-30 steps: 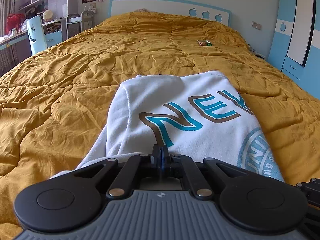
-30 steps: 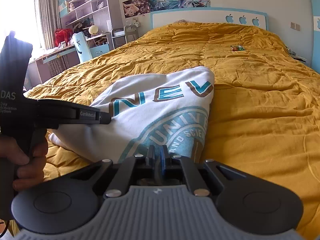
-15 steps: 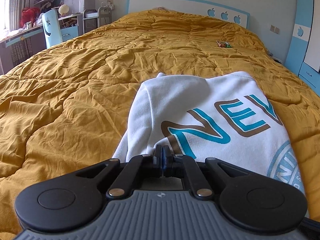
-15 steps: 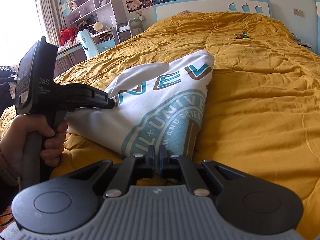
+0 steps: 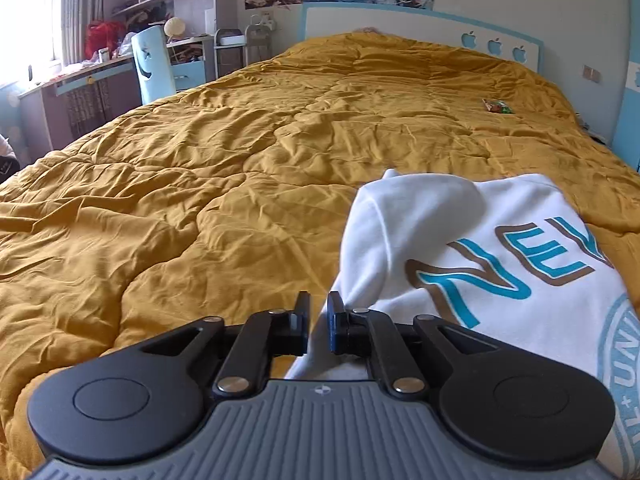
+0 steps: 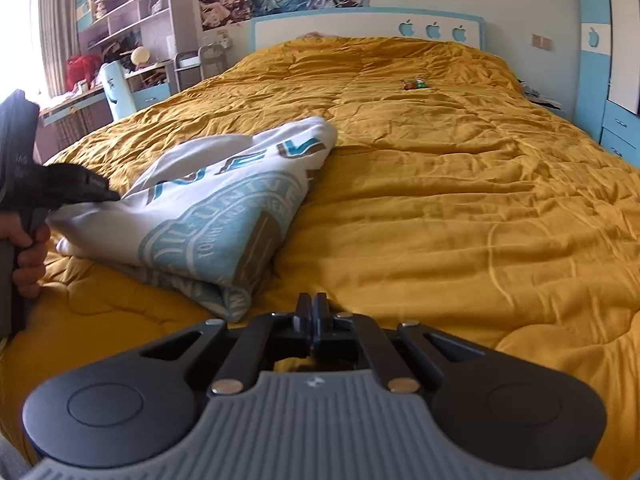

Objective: Fold small clothes
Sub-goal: 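Grasp the sweatshirt hem with both grippers, then lift the hem with both grippers and fold it over toward the collar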

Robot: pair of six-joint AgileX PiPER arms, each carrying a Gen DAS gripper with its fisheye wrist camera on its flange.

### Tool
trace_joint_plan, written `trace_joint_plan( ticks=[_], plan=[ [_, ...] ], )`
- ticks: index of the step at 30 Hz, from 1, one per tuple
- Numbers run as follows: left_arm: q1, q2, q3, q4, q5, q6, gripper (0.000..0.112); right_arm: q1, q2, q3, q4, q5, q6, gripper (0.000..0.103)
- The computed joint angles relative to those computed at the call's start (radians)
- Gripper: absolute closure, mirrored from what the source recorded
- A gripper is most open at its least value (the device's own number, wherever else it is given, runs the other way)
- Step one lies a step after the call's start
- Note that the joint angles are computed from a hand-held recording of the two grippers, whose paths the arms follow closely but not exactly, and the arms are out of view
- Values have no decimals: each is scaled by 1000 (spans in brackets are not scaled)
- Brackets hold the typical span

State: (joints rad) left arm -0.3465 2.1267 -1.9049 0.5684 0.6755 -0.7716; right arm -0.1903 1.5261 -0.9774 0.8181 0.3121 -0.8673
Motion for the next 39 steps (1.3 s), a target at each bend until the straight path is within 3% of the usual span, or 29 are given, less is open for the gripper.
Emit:
trace_joint_plan(
  ticks=[1, 5, 7, 8, 12, 15, 18, 20, 21, 24, 27, 29, 31, 33, 34, 35, 37, 39],
  plan=[
    [25, -15, 13, -71, -21, 40, 99, -19, -3, 0, 33, 1, -11, 103],
    [101, -121, 174, -277, -230, 172, 99, -54, 2, -6, 182, 7, -92, 98],
    [120, -168, 241, -430, -335, 343, 98, -50, 16, -17, 191, 28, -94, 97],
    [123, -179, 261, -530, -368, 443, 91, -43, 20, -15, 197, 30, -107, 96],
    [117, -137, 197, -868, -292, 802, 80, 19, 29, 2, 161, -16, -144, 84],
    [89, -82, 160, -777, -254, 741, 77, 41, 33, 13, 151, -50, -143, 83],
    [70, -87, 217, -687, -321, 694, 76, 29, 44, 12, 179, -36, -156, 84],
    [74, -90, 219, -679, -319, 671, 76, 26, 50, 11, 194, -33, -169, 84],
    [81, -92, 225, -705, -323, 681, 77, 26, 51, 12, 200, -36, -177, 84],
    [108, -110, 265, -777, -350, 689, 93, 32, 52, 17, 214, -50, -204, 84],
    [157, -144, 343, -1052, -407, 851, 98, 25, 51, 20, 238, -42, -230, 84],
    [198, -146, 341, -1218, -359, 934, 98, 19, 52, 20, 258, -33, -248, 83],
    [230, -135, 298, -1229, -272, 908, 98, 11, 57, 18, 289, -22, -275, 78],
    [233, -149, 294, -1081, -262, 749, 88, 10, 63, 15, 292, -16, -287, 73],
    [232, -157, 294, -981, -257, 671, 59, 13, 65, 12, 281, -16, -284, 71],
    [237, -169, 305, -896, -262, 616, 46, 17, 65, 12, 277, -17, -287, 69],
    [253, -184, 310, -846, -267, 610, 49, 16, 63, 9, 268, -9, -282, 67],
    [293, -176, 261, -956, -188, 742, 48, -6, 66, 4, 321, 30, -329, 63]
  ],
)
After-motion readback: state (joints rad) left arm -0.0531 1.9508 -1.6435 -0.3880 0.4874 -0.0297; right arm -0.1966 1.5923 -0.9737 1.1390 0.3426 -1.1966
